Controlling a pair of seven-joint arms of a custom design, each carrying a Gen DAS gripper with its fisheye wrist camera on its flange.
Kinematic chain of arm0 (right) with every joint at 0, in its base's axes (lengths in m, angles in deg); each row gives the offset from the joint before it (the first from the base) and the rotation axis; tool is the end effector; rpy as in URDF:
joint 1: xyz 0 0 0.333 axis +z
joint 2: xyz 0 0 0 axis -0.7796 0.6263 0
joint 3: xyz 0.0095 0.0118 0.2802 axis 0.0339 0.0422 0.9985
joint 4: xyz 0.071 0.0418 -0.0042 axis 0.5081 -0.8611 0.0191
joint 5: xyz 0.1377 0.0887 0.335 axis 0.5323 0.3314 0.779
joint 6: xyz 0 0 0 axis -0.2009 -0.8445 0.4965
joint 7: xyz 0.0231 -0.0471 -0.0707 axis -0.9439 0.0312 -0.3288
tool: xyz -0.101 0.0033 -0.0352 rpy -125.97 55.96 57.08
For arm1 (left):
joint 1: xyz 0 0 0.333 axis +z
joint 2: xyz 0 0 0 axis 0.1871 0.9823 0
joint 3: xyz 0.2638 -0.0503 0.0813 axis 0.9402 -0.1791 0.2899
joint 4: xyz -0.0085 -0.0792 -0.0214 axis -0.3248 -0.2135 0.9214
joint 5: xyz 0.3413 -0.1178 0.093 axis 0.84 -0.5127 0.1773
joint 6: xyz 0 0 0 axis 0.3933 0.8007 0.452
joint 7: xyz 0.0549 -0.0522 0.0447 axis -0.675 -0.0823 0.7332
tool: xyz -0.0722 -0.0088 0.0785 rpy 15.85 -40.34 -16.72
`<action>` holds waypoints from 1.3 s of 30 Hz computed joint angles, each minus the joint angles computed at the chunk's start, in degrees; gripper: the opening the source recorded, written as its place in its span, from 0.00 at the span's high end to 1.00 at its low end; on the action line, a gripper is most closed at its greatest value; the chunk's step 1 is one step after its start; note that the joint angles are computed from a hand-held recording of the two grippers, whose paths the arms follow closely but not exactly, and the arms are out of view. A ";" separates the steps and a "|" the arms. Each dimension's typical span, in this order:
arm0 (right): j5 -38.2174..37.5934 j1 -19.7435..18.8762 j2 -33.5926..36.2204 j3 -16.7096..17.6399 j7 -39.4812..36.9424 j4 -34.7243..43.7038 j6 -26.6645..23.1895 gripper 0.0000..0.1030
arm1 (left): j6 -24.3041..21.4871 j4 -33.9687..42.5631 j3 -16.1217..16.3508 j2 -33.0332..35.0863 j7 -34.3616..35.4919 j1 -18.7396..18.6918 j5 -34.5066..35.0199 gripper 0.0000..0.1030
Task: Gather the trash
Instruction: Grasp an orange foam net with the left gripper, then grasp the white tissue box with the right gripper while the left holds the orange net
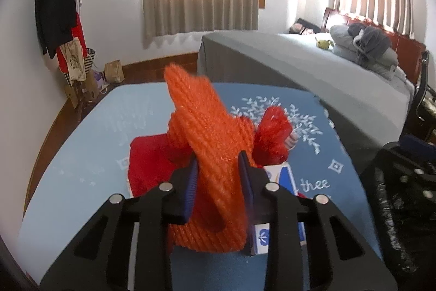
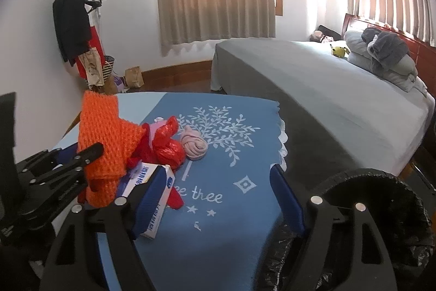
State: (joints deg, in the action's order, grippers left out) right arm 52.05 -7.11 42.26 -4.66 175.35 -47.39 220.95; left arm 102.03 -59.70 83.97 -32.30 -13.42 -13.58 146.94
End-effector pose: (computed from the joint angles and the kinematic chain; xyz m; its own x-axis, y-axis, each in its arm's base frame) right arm 0.6587 0.3189 0.3461 0.1795 -0.9814 -0.0681 -0.5671 -0.0466 -0.8223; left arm 0.6693 -0.2664 0.3300 0.0089 -0.9997 0.0231 -0.5596 -0.0241 -0.8284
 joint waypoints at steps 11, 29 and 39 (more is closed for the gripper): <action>0.95 -0.10 0.25 1.34 -0.40 0.25 -0.14 0.25 | 2.91 -5.77 -1.74 -3.01 1.24 1.33 -1.20 0.89; -0.53 -1.81 4.69 7.31 -0.18 5.56 -3.61 0.37 | 4.49 -18.60 7.45 -12.47 -18.68 -4.72 15.67 0.90; -5.34 -4.83 13.25 13.12 -0.54 20.85 -14.50 0.37 | 2.35 -20.85 1.00 -13.78 -19.09 1.74 18.73 0.90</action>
State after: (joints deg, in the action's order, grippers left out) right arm 46.71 -11.94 55.51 8.46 174.81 -26.54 206.45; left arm 104.38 -80.55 84.96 -46.07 -32.51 -11.84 165.67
